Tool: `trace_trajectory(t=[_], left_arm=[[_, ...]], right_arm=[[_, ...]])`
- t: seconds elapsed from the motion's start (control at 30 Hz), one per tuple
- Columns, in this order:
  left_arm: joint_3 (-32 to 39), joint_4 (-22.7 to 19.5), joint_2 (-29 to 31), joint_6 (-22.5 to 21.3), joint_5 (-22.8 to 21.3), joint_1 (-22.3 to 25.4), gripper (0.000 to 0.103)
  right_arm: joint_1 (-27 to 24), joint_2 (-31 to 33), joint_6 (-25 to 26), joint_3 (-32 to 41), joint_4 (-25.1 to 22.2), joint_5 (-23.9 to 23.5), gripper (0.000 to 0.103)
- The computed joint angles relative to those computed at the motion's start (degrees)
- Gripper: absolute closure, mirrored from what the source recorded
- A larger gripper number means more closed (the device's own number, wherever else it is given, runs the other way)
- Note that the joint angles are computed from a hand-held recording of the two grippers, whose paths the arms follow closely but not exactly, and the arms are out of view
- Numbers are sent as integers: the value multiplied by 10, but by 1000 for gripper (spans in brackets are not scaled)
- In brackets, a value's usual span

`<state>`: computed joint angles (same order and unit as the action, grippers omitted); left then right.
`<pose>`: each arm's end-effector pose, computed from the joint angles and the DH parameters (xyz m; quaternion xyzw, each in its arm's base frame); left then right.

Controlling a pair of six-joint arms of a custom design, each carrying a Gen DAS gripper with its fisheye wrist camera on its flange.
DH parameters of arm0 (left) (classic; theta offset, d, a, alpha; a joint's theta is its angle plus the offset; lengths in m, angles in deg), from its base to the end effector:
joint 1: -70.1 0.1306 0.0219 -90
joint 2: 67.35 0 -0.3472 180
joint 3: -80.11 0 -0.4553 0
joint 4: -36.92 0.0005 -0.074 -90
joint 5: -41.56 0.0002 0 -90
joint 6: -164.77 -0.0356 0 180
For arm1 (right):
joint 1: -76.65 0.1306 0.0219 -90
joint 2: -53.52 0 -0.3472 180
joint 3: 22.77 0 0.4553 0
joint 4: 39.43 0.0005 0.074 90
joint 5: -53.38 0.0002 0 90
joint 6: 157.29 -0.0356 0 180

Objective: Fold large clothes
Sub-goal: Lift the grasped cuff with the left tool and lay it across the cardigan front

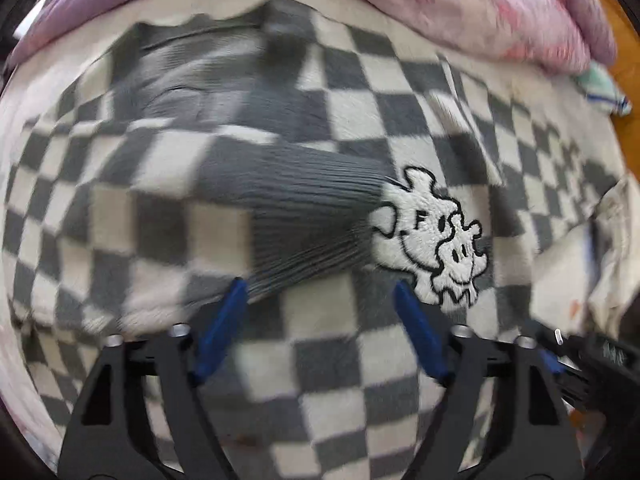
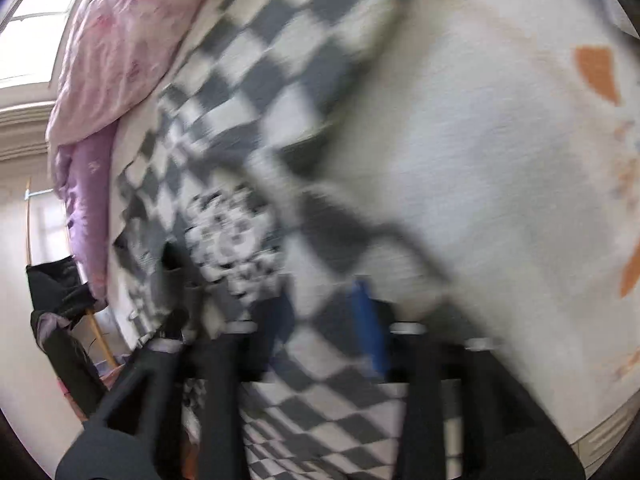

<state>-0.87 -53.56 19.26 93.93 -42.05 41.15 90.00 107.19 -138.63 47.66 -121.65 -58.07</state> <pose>0.4078 -0.2307 0.4680 0.0905 0.9889 -0.0929 0.0722 0.2856 0.0806 0.4441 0.4308 0.8589 0.2751 0.0318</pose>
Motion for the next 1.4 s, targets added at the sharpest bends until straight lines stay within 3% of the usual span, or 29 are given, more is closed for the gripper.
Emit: trace_trajectory(t=[0.07,0.23,0.4,0.47,0.57,0.63,0.67,0.7,0.73,0.77,0.87,0.93,0.97,1.0,1.03,1.07,1.13,1.17,1.27,1.33,1.4], left_arm=[[-13,-5,-29,-7,31,36,18],[-56,-22,-88,28,61,162,16],[-91,-32,-95,16,71,285,16],[-108,-28,-96,22,95,336,16],[-123,-17,-92,47,110,387,18],[-137,14,-99,78,133,418,26],[-145,22,-101,96,148,430,36],[-148,18,-98,106,149,439,55],[-143,1,-88,98,141,453,66],[-145,-5,-88,90,140,458,76],[-143,-14,-96,57,139,464,84],[-137,-21,-98,45,114,456,85],[-136,-22,-97,39,100,449,85],[-136,-20,-94,30,75,438,85],[-140,-17,-92,31,64,425,85],[-137,-21,-89,23,53,416,85],[-110,-44,-71,-15,25,396,79],[-100,-52,-70,-32,8,388,68],[-77,-59,-81,-74,-62,356,67],[-63,-54,-84,-102,-82,334,67],[-57,-27,-88,-127,-89,317,68]], right_arm=[[26,39,10,36,0,26,36],[76,135,43,97,47,16,35],[115,244,90,164,61,28,35],[120,268,89,176,85,27,35],[132,321,97,219,64,65,35],[142,344,103,237,71,118,37],[146,347,99,238,65,145,55],[150,355,95,244,63,168,75],[152,357,96,246,67,178,81],[155,363,95,255,62,186,87],[162,362,89,276,37,211,91],[159,355,81,272,23,221,92],[159,369,76,285,-16,241,102],[156,378,68,278,-49,285,102],[147,377,64,265,-54,277,102],[127,362,50,241,-29,226,102],[104,302,5,193,52,163,90],[104,292,12,189,62,159,89],[133,303,80,234,17,203,87],[155,287,106,228,64,193,87],[175,305,143,245,58,194,87]])
